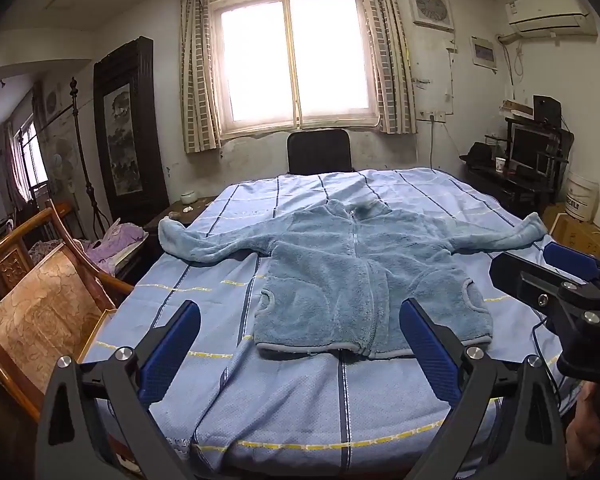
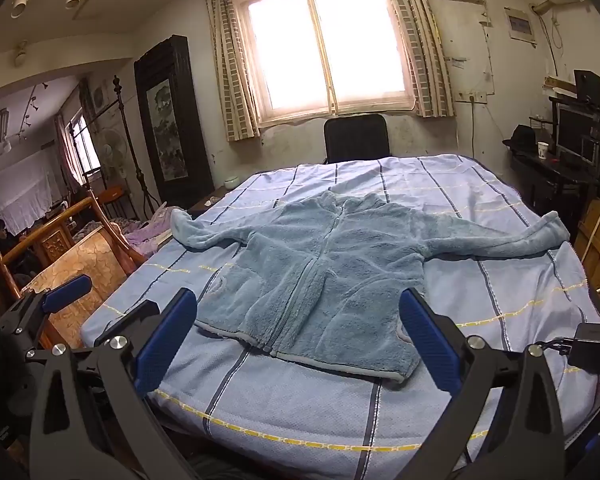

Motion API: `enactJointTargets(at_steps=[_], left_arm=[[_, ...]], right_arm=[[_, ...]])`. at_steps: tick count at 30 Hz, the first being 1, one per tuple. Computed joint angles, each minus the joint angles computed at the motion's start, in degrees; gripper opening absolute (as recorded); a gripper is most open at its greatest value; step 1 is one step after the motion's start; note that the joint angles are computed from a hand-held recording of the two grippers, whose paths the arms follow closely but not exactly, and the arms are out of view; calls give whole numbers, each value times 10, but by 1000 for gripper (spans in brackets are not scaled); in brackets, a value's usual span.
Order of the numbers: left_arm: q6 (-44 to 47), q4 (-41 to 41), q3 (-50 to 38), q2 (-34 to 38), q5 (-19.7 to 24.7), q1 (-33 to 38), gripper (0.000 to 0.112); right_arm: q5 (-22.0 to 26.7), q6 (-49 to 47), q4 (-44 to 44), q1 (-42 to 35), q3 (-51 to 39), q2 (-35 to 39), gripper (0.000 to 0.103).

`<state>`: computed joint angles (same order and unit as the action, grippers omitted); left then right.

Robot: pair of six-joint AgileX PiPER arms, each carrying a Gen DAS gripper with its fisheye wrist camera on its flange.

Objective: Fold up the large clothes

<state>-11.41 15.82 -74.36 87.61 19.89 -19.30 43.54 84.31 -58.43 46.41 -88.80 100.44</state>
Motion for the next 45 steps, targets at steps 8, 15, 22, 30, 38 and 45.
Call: enactJointTargets(at_steps=[8, 15, 22, 30, 38, 45], left_arm=[[-2, 2, 1, 0, -1, 0, 100], [-7, 6, 3, -1, -1, -1, 100], [-13, 11, 8, -1, -1, 1, 100], [-17, 11, 0, 1, 8, -1, 100], [-19, 12, -4, 4, 10, -2, 100], [-15, 8, -3, 4, 10, 0, 100]], right_arm=[[0, 0, -3, 3, 6, -3, 99], [2, 7, -3, 3, 8, -5, 99], [5, 10, -6, 8, 6, -3, 99], [7, 11, -7, 10, 4, -2, 99], [7, 15, -9, 12, 6, 0, 99], [6, 17, -10, 11, 8, 0, 99]])
